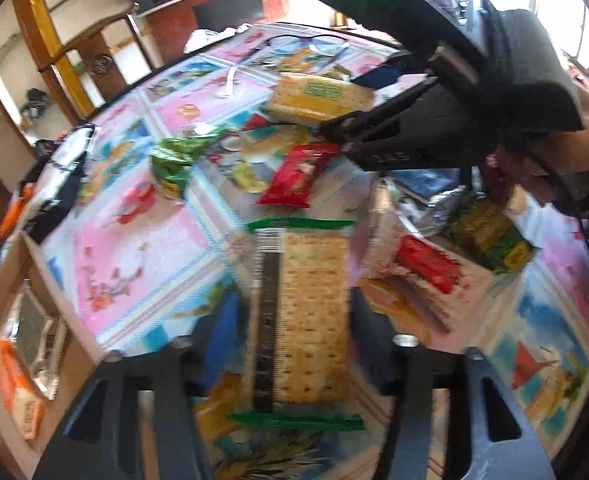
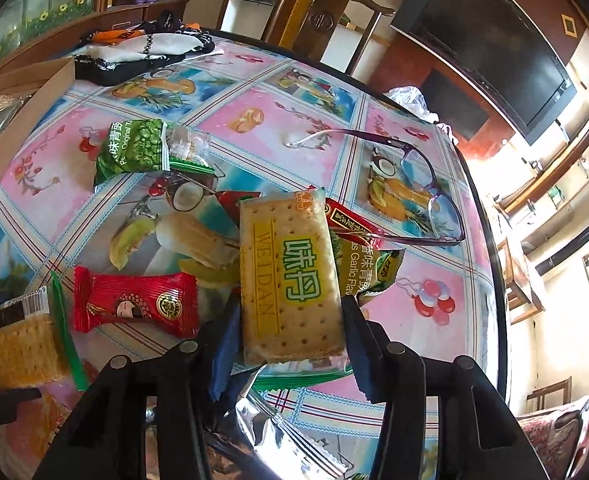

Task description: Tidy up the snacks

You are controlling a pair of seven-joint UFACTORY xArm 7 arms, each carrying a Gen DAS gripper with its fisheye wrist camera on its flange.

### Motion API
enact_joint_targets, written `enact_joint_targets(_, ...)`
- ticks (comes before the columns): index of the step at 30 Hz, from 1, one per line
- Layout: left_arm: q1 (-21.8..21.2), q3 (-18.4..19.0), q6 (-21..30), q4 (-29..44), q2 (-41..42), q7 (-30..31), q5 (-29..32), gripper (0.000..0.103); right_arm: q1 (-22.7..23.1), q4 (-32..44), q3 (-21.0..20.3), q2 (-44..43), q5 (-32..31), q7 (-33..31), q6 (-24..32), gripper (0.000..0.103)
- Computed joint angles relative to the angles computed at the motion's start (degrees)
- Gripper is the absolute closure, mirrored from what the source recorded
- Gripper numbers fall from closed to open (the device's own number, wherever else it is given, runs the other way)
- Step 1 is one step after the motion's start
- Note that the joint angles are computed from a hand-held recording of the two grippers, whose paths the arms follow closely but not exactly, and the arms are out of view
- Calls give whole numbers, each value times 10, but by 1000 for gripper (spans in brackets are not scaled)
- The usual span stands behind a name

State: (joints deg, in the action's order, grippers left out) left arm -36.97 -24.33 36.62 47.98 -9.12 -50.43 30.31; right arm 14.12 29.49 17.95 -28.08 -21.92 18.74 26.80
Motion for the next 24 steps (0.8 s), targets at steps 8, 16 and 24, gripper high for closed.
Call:
enact_joint_targets(8,3,-4,-9,1,2,1,0,58,10,-5,-15,-4,26,-9,-5,54)
enact_joint_targets(16,14,9,-39,-12,-12,-37,-12,58,33,-32,-52,-57,98,-24,-39,54)
enact_joint_targets(24,53,-11,-35,-16,-29,-156,50,58,56,-52,-71,-98,175,-34,-90,54)
